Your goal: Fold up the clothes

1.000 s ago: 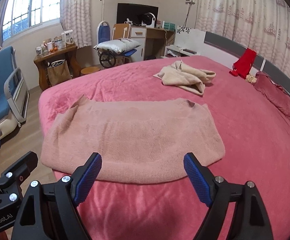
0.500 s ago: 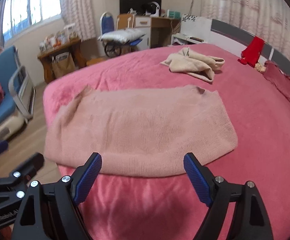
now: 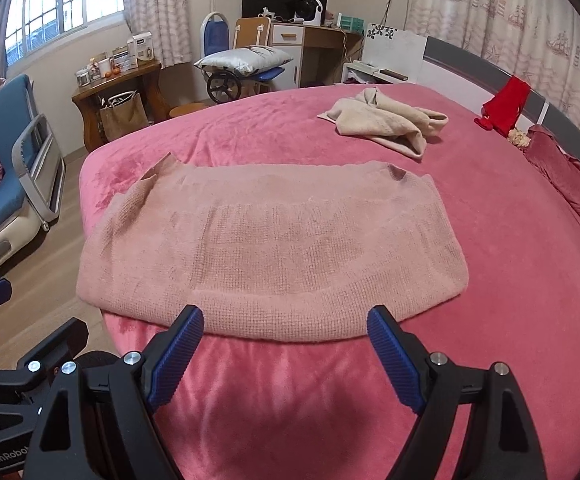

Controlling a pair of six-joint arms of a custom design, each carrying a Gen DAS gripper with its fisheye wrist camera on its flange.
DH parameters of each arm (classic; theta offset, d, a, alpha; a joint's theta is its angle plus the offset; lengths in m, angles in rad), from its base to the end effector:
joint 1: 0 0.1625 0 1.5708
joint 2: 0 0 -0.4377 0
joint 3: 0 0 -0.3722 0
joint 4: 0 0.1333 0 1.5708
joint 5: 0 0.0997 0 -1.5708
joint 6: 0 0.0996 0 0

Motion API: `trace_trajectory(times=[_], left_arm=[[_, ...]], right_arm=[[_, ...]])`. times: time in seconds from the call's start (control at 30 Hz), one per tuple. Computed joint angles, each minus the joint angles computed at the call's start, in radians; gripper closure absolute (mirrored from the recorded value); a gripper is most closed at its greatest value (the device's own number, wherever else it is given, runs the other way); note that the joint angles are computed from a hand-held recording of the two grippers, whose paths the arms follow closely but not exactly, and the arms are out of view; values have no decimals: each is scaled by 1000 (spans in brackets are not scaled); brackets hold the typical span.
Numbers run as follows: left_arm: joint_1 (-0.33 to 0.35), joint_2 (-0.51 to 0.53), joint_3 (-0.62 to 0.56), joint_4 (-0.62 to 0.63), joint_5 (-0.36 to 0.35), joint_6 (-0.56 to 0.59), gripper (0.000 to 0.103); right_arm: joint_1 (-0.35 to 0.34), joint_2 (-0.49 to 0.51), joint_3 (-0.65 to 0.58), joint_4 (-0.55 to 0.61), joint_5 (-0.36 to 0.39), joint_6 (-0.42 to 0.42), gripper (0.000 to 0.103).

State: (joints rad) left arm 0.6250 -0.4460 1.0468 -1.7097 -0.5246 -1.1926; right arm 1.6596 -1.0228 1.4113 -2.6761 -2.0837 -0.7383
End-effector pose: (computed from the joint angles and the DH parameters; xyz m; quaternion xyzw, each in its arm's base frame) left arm -0.4951 -0.6279 0.0518 0.0097 0.8509 -0.3311 0.4077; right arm 0.1466 -0.6944 0.3952 0.2825 -0.8652 0.2458 0.3334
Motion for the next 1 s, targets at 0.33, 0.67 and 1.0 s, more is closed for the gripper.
trace_trajectory(times=[0.33, 0.67, 1.0], left_arm=[[8, 4, -16, 11, 9, -11, 4], [20, -2, -15, -23, -13, 1, 4], [41, -10, -28, -20, -92, -44, 4]], right_arm=[[-1, 1, -2, -24, 2, -5, 17], [1, 17, -23, -20, -5, -17, 17], [2, 20, -26, -16, 6, -15, 17]])
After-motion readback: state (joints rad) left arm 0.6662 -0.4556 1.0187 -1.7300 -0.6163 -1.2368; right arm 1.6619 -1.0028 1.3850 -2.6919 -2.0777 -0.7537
